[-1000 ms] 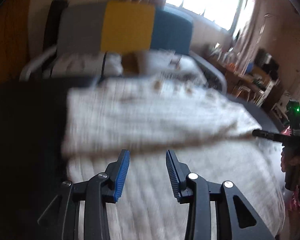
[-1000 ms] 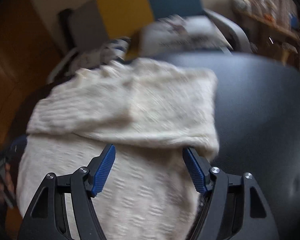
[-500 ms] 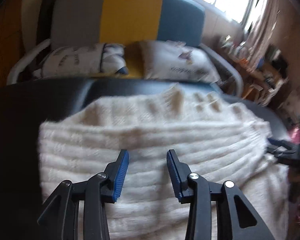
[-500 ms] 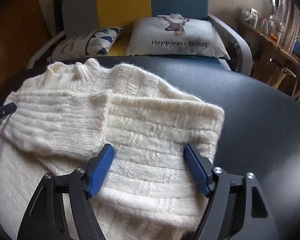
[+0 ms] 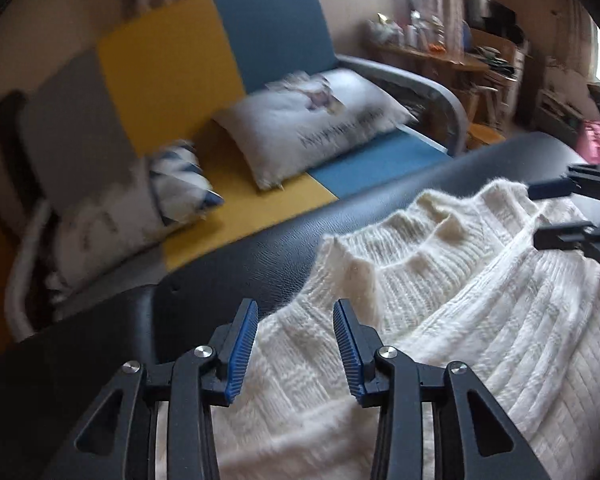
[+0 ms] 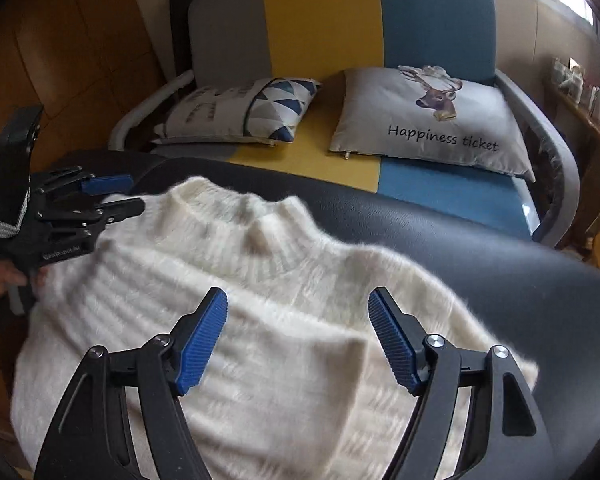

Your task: Fold clothes

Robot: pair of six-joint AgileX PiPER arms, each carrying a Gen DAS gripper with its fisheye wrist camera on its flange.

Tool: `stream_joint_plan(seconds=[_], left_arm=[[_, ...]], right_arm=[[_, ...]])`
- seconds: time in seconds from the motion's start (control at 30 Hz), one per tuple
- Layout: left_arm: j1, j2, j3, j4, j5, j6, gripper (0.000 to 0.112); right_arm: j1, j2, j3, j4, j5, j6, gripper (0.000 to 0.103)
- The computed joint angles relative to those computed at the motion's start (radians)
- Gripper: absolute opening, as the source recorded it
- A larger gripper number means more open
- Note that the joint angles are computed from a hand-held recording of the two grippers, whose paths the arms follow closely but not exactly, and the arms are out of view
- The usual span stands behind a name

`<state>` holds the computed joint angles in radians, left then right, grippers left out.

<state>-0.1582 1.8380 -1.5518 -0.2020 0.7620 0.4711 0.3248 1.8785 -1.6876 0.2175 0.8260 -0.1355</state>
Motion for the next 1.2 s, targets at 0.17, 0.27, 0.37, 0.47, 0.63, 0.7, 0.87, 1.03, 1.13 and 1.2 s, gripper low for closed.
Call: stream_joint_plan(seconds=[0.17,0.27,0.37,0.47,0.63,0.7,0.87,1.03,1.13,1.2], left_arm=[[0.03,0.124,-0.156,-0.086,0.157,0.168,0.04],[0.055,0.193,-0.269,-0.142,0.261,0.173,0.04],[0.063,0.209,-0.289,-0.164,0.284,0.167,0.04],[0.044,0.145,-0.182,-0.136,0.182,0.081,0.019],[0.043,0.058,-0.014,-0.105,0.012,-0.165,0.014],[0.032,0.048,0.0,-0.086,-0.003,-0.196,0.015],[0.041,-0.021,0.041,-0.205,-0.033,-0.067,0.023],[0.034,-0.014,0.053,-0.156,-0.042,-0.096,0.023],[0.046,0.014,0.045,-0.148,-0.024,-0.129,0.023],[0.071,0.0,0.067,-0.223,-0.029,-0.09,0.023]], right_arm=[[-0.004,0.084,-0.085,0.011,0.039,-0.007,0.076],[-0.008,0.097,-0.072,0.021,0.025,-0.014,0.076],[-0.006,0.09,-0.045,0.025,-0.007,-0.013,0.076],[0.003,0.087,-0.046,0.009,-0.021,-0.007,0.076],[0.041,0.094,-0.027,-0.18,-0.054,0.134,0.076],[0.049,0.082,-0.002,-0.211,-0.075,0.169,0.076],[0.036,0.081,-0.058,-0.113,-0.026,0.104,0.077],[0.039,0.129,-0.152,-0.007,0.019,-0.006,0.077],[0.058,0.212,-0.239,-0.121,0.091,0.106,0.077],[0.053,0.191,-0.2,-0.102,0.05,0.108,0.078]])
